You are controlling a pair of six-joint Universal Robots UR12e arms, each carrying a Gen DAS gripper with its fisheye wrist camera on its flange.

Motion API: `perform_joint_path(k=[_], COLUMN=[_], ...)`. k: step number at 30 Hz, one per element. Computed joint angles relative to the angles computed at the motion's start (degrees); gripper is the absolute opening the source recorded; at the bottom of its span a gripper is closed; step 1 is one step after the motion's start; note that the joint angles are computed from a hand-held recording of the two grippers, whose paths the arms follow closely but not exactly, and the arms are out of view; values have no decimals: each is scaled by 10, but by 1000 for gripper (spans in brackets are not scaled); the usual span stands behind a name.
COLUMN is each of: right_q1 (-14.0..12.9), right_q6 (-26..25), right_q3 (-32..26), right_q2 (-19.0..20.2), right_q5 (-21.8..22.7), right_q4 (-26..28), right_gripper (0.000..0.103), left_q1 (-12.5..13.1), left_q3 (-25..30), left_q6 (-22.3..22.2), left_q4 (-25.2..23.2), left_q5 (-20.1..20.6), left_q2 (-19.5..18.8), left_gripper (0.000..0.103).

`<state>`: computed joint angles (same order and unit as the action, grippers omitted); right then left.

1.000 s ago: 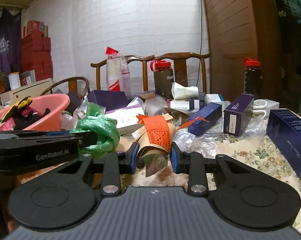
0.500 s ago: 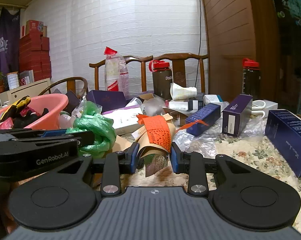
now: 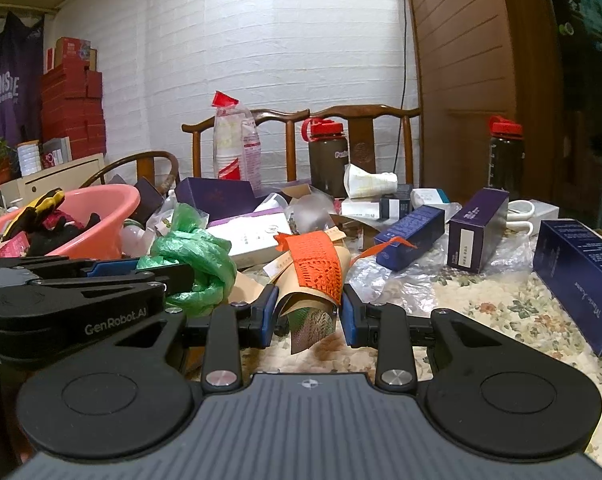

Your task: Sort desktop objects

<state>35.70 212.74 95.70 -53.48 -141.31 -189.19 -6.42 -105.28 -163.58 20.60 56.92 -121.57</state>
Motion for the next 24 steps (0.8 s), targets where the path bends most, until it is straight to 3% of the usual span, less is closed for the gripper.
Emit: perform_joint_path(k=[6, 10, 13, 19, 24], right_q1=[-1, -3, -7, -14, -20], right_q6=[-9, -6, 27, 111, 145], right_q3=[1, -1, 3, 11, 19], right_q2=[-2, -4, -10, -25, -33], right_q5=[17, 35, 44, 19, 17], right_q4=[3, 27, 59, 141, 173], right_gripper=[37, 36, 36, 36, 37], left_q1=[-1, -3, -7, -11, -10], left_q3=[-2, 1, 5, 12, 16], left_q6=[5, 20, 29, 31, 26], left_q4=[6, -17, -39, -50, -50], left_q5=[1, 7, 18, 44, 48], left_q2=[0, 0, -1, -8, -9], left_gripper=[35, 35, 35, 35, 35])
